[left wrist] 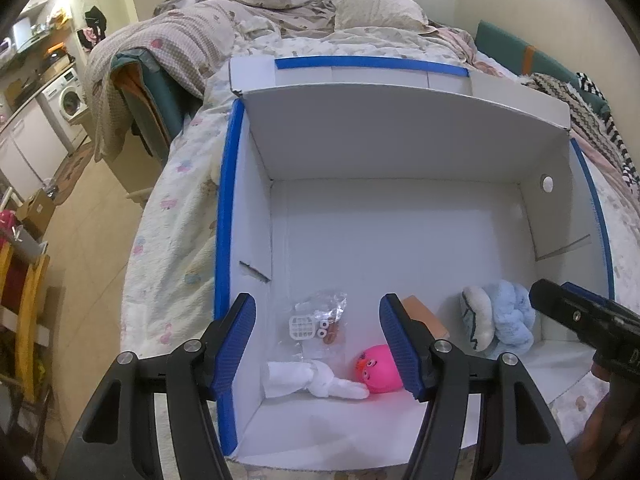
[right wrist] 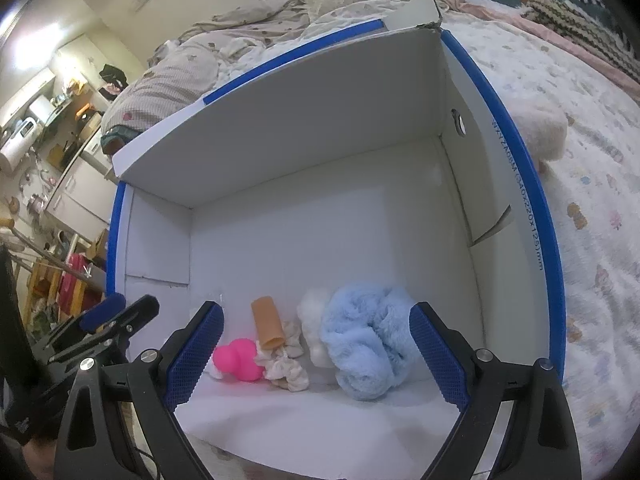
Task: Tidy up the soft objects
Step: 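Lift both open tools out of the box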
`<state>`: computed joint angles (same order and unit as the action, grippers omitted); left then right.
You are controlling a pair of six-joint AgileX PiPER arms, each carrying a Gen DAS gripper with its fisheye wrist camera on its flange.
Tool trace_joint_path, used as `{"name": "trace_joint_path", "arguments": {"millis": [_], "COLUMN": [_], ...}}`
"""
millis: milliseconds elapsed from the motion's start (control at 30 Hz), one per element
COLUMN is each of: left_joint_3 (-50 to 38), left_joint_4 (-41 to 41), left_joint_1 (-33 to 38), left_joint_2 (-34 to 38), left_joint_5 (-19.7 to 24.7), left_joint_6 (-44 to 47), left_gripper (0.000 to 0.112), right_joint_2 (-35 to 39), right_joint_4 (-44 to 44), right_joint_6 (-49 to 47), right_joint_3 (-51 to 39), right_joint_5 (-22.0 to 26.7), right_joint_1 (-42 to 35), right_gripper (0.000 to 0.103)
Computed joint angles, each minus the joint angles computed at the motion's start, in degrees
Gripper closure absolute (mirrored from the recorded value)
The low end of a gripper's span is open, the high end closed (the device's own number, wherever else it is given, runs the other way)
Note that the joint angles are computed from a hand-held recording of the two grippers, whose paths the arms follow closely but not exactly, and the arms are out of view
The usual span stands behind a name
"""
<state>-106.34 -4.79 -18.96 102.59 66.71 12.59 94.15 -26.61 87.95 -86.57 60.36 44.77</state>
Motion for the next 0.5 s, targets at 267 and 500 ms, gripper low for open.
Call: {"name": "trace_joint_path", "arguments": {"millis": [267,500], "left_joint_3": [4.3,9.4], "left_joint_4": [-2.5,-0.9], "left_joint_1": [2.5,3.2], "left_joint_2": [-4.0,-9.0], "left_joint_5": [-0.9,-3.9], "left_joint_6": [3.0,4.3], "left_gripper": [0.051,0.051], "right_joint_2": [-1.7,-2.5], "right_joint_4": [-1.4,-3.2], "right_joint_6": [3.7,7.1], "right_joint_3": [1.7,1.6], "right_joint_5": [0.7,4.0], "right_joint_1": [1.9,5.2], "right_gripper": [0.003,0.003]}}
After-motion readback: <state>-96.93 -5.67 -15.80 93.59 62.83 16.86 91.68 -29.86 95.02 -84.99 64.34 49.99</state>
